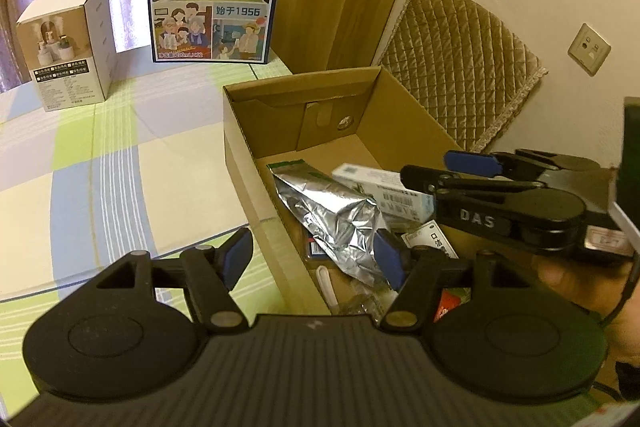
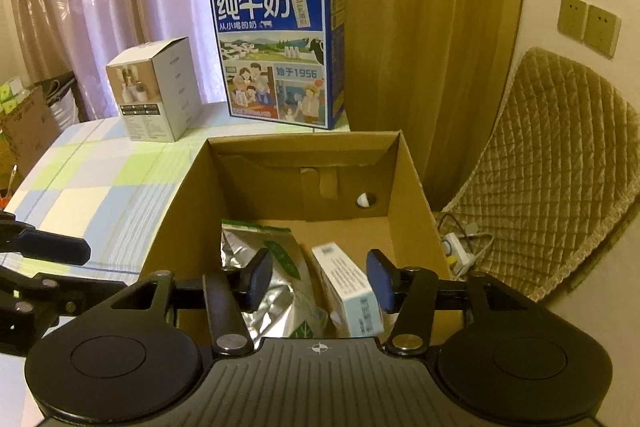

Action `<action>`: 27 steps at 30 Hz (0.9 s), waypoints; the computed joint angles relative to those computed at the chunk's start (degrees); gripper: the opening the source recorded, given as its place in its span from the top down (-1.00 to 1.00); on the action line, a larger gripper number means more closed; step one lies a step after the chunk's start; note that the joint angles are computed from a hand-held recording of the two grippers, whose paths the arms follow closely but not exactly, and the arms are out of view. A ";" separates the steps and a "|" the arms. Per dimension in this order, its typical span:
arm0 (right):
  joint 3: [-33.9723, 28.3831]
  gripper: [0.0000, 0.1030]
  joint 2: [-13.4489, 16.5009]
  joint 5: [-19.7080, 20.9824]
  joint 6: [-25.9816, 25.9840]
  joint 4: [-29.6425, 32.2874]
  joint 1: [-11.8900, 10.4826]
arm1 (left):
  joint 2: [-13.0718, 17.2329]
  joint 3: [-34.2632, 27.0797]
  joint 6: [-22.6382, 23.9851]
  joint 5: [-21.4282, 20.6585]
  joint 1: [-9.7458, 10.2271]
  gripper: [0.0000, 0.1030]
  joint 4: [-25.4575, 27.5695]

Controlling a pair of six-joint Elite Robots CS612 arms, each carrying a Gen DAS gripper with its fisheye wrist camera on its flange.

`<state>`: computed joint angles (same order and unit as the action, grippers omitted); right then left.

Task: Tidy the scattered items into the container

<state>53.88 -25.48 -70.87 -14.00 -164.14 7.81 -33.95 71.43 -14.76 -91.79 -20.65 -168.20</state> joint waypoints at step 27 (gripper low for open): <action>30.00 -0.96 -17.04 1.63 5.24 -14.41 -3.99 | -9.95 19.95 -5.17 9.92 -4.45 -0.97 -13.88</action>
<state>83.88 -42.52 -69.24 -8.77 -178.55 3.81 -43.90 91.38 -19.93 -81.87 -25.09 -182.08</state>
